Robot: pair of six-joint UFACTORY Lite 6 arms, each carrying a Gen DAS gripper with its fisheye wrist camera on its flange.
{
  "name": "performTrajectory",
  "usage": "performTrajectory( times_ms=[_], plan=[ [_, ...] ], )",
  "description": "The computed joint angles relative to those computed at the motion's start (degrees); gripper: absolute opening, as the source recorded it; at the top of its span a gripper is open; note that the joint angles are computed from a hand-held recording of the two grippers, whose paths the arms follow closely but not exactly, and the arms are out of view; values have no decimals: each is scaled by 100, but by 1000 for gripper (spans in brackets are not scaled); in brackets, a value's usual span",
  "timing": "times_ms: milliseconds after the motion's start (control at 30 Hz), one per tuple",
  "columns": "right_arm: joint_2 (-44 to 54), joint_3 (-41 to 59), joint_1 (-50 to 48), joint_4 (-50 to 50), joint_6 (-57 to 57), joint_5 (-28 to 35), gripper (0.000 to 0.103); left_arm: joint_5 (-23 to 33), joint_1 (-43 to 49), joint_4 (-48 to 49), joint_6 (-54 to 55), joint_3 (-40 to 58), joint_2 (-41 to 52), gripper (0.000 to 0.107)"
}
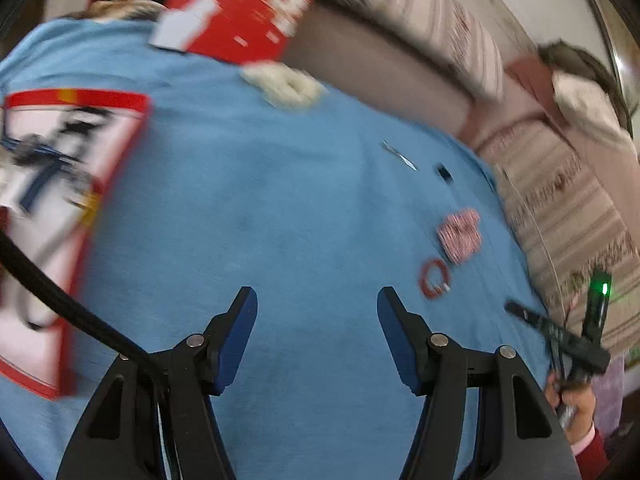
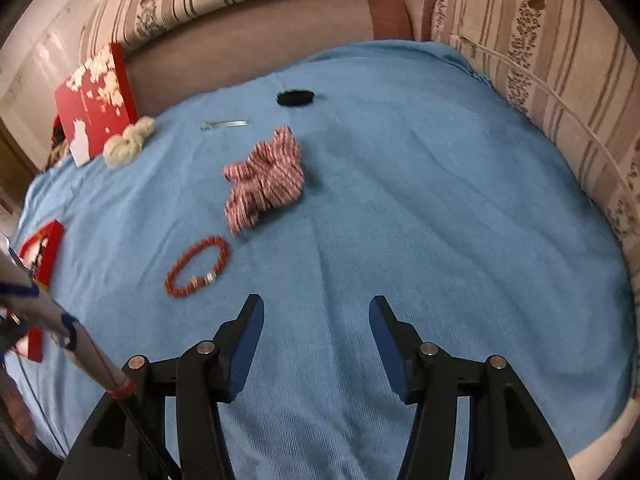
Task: Organize jewelry
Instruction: 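Move both tools back toward the red bead bracelet and plaid scrunchie, then grasp the red bead bracelet with the left tool while the right tool grasps the red plaid scrunchie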
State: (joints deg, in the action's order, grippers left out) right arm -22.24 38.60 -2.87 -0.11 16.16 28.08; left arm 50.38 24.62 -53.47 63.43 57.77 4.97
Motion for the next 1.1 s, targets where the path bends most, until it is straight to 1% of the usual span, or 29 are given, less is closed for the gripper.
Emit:
performTrajectory(
  times_ms=[33,67,133,267,333,433,467,567,633,733,767,800,833,867,933,1033,1100],
  plan=[
    [258,149,-119,359,-408,-184,59,-103,-265,-4,-108,-112,-61,61],
    [439,241,-146,554,-600,-314,59,-288,-661,7,-293,-194,-91,61],
    [969,516,-250,1048,-1127,-620,60,-568,-1153,-7,-486,-260,-54,61],
    [1747,963,-390,2046,-2200,-933,62,-1113,-2248,104,-1075,146,433,61],
    [2115,1232,-423,2517,-2665,-980,62,-1287,-2625,148,-1201,385,703,60],
    [2591,1575,-471,2814,-3019,-1043,62,-1545,-3181,296,-1460,806,1201,53],
    [2731,1678,-496,2963,-3181,-1045,62,-1610,-3339,368,-1541,946,1369,52],
    [3091,1952,-591,3473,-3737,-1007,62,-1760,-3674,514,-1678,1298,1789,52],
    [3323,2133,-588,3549,-3860,-998,62,-1971,-3861,580,-1763,1388,1896,52],
    [3532,2273,-495,3454,-3847,-1080,62,-2000,-4001,616,-1932,1564,2025,51],
    [3597,2321,-426,3261,-3693,-1134,59,-1989,-4035,624,-1954,1596,2050,32],
    [3637,2348,-349,3072,-3543,-1209,42,-1945,-4048,678,-1995,1625,2077,11],
    [3698,2415,-321,2984,-3475,-1186,28,-1744,-4020,743,-2077,1716,2159,7],
    [3787,2521,-314,3122,-3596,-1051,14,-1716,-3976,589,-1967,1625,2096,7],
    [3633,2426,-260,3133,-3543,-1094,13,-1712,-3854,436,-1786,1289,1767,7],
    [3153,2139,-145,2968,-3299,-1127,12,-1252,-3387,51,-1404,868,1190,7],
    [2809,1956,-54,2764,-3032,-1107,12,-974,-2991,-17,-1259,567,665,7]
  ],
)
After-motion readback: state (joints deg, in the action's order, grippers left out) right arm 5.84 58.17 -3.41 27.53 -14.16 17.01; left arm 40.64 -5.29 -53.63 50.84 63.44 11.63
